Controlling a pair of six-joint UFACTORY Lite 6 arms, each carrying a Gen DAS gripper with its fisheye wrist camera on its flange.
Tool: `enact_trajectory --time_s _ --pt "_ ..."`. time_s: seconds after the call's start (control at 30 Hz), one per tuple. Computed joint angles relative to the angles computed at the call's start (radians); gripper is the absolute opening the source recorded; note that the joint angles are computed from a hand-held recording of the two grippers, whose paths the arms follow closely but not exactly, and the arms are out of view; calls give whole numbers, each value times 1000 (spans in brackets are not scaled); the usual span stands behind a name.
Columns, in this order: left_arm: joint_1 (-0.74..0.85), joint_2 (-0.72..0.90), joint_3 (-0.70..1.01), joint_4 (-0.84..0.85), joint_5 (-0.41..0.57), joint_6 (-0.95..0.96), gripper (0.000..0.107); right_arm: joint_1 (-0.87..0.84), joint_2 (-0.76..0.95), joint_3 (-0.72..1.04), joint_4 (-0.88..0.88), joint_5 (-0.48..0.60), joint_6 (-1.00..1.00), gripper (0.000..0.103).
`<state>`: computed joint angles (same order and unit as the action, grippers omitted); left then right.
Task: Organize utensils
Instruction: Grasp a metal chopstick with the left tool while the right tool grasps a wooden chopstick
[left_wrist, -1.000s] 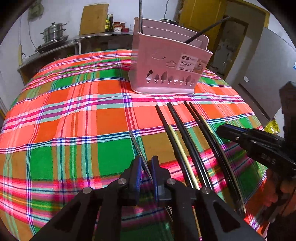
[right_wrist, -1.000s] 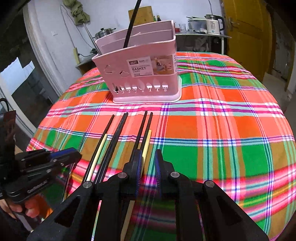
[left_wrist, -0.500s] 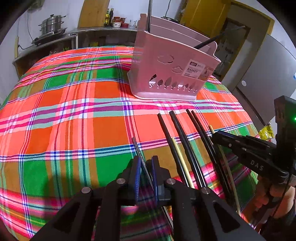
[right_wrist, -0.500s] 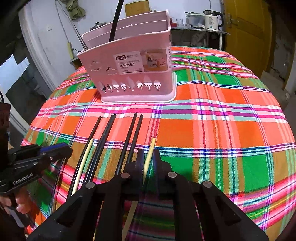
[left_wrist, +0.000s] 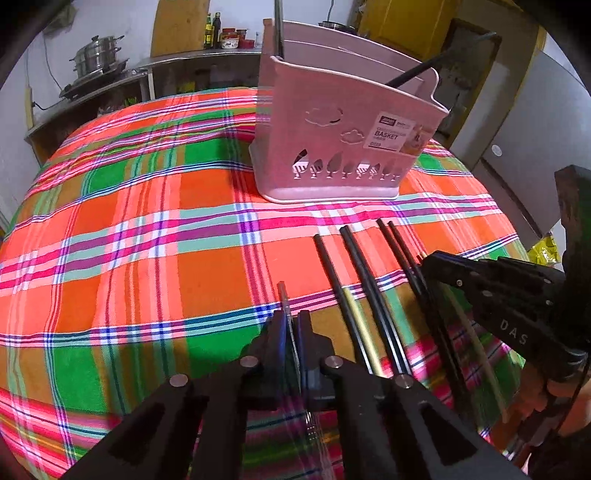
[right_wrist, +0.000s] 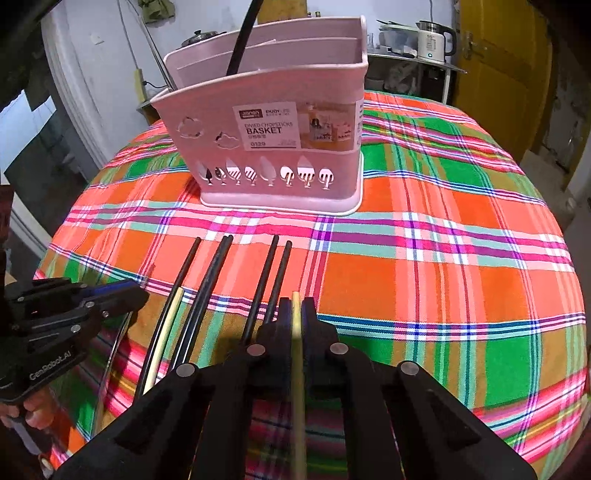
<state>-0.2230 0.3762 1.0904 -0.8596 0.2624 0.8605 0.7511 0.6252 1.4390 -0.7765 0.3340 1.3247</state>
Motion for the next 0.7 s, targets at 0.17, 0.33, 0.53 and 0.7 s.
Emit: enact_trajectory --time_s 0.17,0.33,0.53,0.7 --pt "-11 -51 -9 45 10 -36 4 4 -83 -63 -102 -17 95 5" --pt "-13 -134 10 97 48 -82 4 8 -192 -111 -188 -2 168 5" --pt "-31 -244 57 197 83 -181 4 21 -307 -137 -300 40 256 5" --pt "-31 -293 115 235 108 -220 4 39 -404 -146 -385 101 312 5"
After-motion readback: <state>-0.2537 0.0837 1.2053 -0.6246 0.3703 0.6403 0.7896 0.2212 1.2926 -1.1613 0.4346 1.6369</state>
